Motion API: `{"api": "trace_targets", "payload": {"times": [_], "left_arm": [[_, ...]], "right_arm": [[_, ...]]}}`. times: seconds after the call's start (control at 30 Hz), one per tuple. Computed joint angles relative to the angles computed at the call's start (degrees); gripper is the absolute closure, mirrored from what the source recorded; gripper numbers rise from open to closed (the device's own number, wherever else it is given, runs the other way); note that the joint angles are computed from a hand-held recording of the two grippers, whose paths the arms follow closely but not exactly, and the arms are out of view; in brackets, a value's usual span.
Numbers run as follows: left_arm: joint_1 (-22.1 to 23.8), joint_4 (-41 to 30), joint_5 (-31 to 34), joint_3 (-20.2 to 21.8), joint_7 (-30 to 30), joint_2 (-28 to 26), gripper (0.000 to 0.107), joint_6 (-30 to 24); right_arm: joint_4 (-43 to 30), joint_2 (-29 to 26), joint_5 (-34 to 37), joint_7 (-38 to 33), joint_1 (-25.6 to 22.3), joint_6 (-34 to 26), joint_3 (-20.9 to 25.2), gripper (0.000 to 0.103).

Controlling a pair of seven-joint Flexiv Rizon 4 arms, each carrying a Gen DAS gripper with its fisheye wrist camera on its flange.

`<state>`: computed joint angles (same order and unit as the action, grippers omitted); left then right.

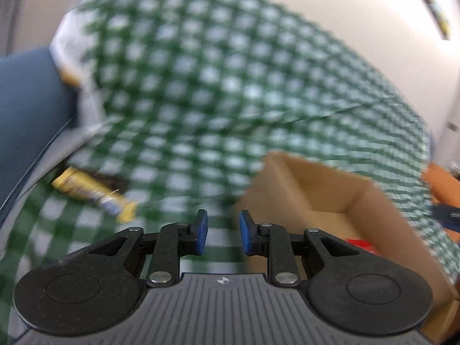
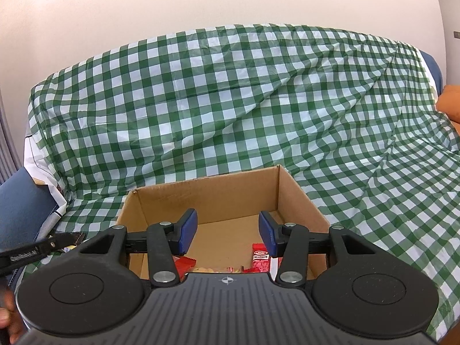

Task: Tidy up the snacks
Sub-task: 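Move both tools back to the yellow bar and dark chocolate bar, then grasp yellow-wrapped bar with left tool while right tool grasps dark chocolate bar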

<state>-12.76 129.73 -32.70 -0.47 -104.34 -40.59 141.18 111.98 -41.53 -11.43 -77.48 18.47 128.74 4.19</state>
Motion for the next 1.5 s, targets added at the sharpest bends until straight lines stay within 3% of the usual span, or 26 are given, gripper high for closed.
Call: {"api": "trace_targets", "payload": {"times": [0.07,0.2,0.27,0.4,0.5,0.53,0.6,0.73,0.83,0.93,1.03,1.13,1.3,1.4,1.5], "left_arm": [[1.56,0.85,-0.05,-0.06,-3.39,-0.82,0.085,1.76],[3.19,2.22,-6.62,-0.1,-10.35,-0.97,0.082,1.67],[4.01,2.46,-10.09,0.18,-13.23,-1.09,0.074,0.1],[8.48,2.27,-8.78,0.08,-21.44,-1.59,0.061,-4.26],[7.48,-0.06,-11.61,2.19,-21.04,-2.79,0.046,-7.31],[7.09,-1.01,-12.39,2.87,-20.61,-3.41,0.045,-7.74],[5.34,-3.45,-15.46,4.64,-17.4,-4.94,0.041,-8.9],[-0.27,-10.12,-28.79,7.43,-4.51,-8.57,0.032,-11.57],[-3.99,-17.43,-42.83,7.64,10.44,-12.09,0.028,-11.4],[-3.48,-26.06,-54.86,4.02,28.88,-15.29,0.021,-8.98],[-2.09,-26.35,-50.85,2.57,33.45,-15.51,0.022,-8.31],[-1.03,-25.52,-46.24,1.19,38.22,-15.13,0.033,-8.39],[1.78,-19.87,-33.93,-0.75,35.73,-12.36,0.057,-8.83],[1.91,-16.69,-30.56,-0.96,33.55,-10.38,0.066,-9.51],[1.34,-13.19,-28.05,-0.54,31.46,-7.68,0.067,-11.32]], "right_arm": [[-0.04,-0.03,-0.3,-0.2,0.12,-0.29,0.01,0.053],[-0.47,-0.19,-1.1,-0.24,-0.04,-1.08,0.31,0.053],[-0.86,-0.33,-1.81,0.24,-0.39,-1.85,0.71,0.053],[-1.66,-0.63,-3.18,1.23,-0.7,-3.42,1.36,0.053],[-1.96,-0.82,-3.81,1.28,-0.38,-4.08,1.41,0.053],[-2.03,-0.85,-4.08,1.29,-0.37,-4.28,1.49,0.053],[-2.15,-0.91,-4.46,1.2,-0.26,-4.6,1.51,0.053],[-2.42,-1.05,-5.02,1.18,-0.27,-5.24,1.63,0.053],[-2.74,-1.23,-5.52,1.56,-0.73,-5.76,1.93,0.053],[-3.26,-1.5,-6.66,2.43,-1.74,-6.47,2.66,0.053],[-3.69,-1.76,-7.73,3.11,-2.4,-7.09,3.13,0.053],[-3.81,-1.85,-8.19,3.43,-2.44,-7.3,3.21,0.053],[-3.72,-1.8,-8.23,3.52,-2.09,-7.05,3.01,0.053],[-3.56,-1.74,-7.99,3.13,-1.74,-6.65,2.62,0.053],[-3.33,-1.63,-7.14,2.45,-1.05,-6.17,1.94,0.053]]}}
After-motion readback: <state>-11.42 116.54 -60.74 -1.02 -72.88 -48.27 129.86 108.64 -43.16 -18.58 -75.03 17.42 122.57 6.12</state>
